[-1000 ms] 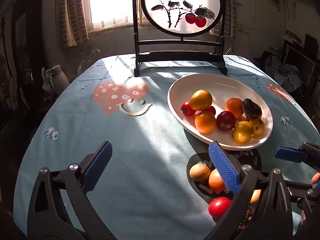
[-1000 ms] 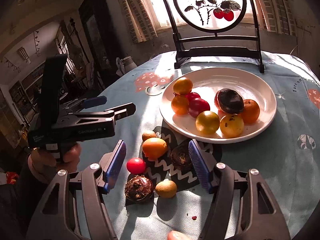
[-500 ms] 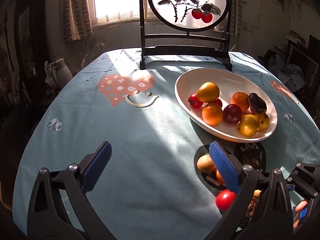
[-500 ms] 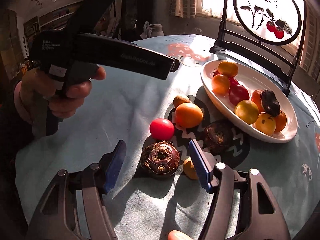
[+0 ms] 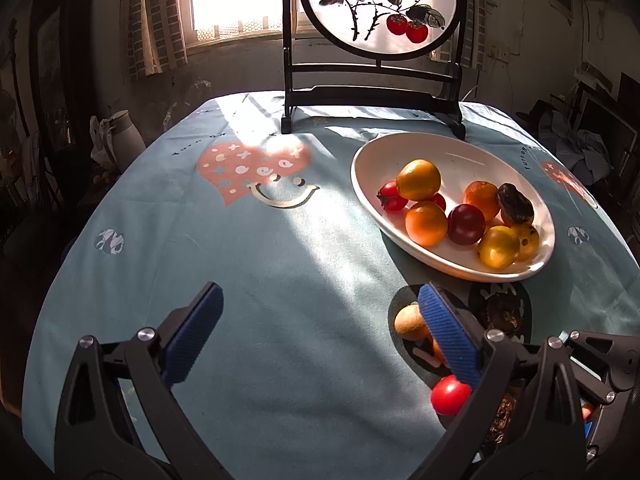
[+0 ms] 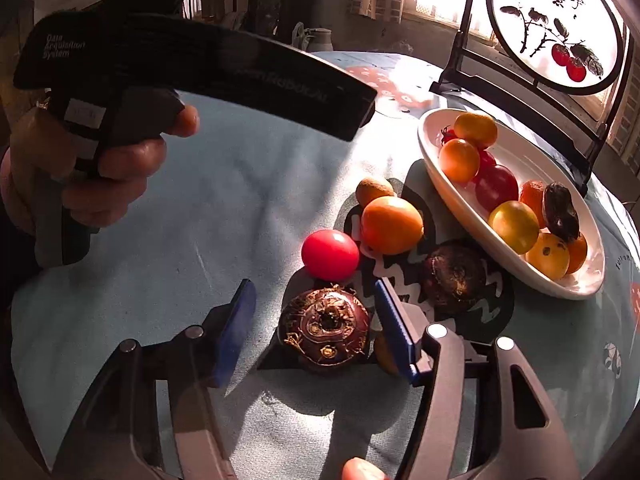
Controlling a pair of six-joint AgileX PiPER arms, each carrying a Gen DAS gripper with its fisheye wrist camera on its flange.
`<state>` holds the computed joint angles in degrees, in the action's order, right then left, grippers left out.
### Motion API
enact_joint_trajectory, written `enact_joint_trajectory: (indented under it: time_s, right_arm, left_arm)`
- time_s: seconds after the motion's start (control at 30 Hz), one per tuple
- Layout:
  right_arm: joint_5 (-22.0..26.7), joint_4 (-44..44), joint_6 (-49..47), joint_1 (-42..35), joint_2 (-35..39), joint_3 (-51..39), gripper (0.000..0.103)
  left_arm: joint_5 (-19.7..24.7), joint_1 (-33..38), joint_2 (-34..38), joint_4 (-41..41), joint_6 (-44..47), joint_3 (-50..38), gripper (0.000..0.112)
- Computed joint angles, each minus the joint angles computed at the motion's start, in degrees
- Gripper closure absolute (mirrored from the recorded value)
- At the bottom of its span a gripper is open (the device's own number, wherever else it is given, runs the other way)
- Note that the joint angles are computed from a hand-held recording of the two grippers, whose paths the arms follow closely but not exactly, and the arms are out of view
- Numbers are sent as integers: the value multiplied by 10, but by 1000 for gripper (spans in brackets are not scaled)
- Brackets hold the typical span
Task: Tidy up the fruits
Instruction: 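Grasp the dark brown round fruit with the right gripper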
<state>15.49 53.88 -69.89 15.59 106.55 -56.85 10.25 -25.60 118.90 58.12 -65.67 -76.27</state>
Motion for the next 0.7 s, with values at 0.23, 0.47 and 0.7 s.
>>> enact_joint_trajectory:
  time_s: [0.23, 0.47, 0.7]
  right_arm:
    - [-21, -7, 0, 6, -11, 19, 59]
    - [-11, -27, 16, 3, -13, 20, 58]
    - [4, -93, 80, 2, -24, 21, 58]
  left_arm:
    - [-5, 5, -3, -32, 26, 5, 12]
    - [-2, 8, -1, -50, 42, 4, 12]
    - [-2, 10, -1, -82, 77, 5, 12]
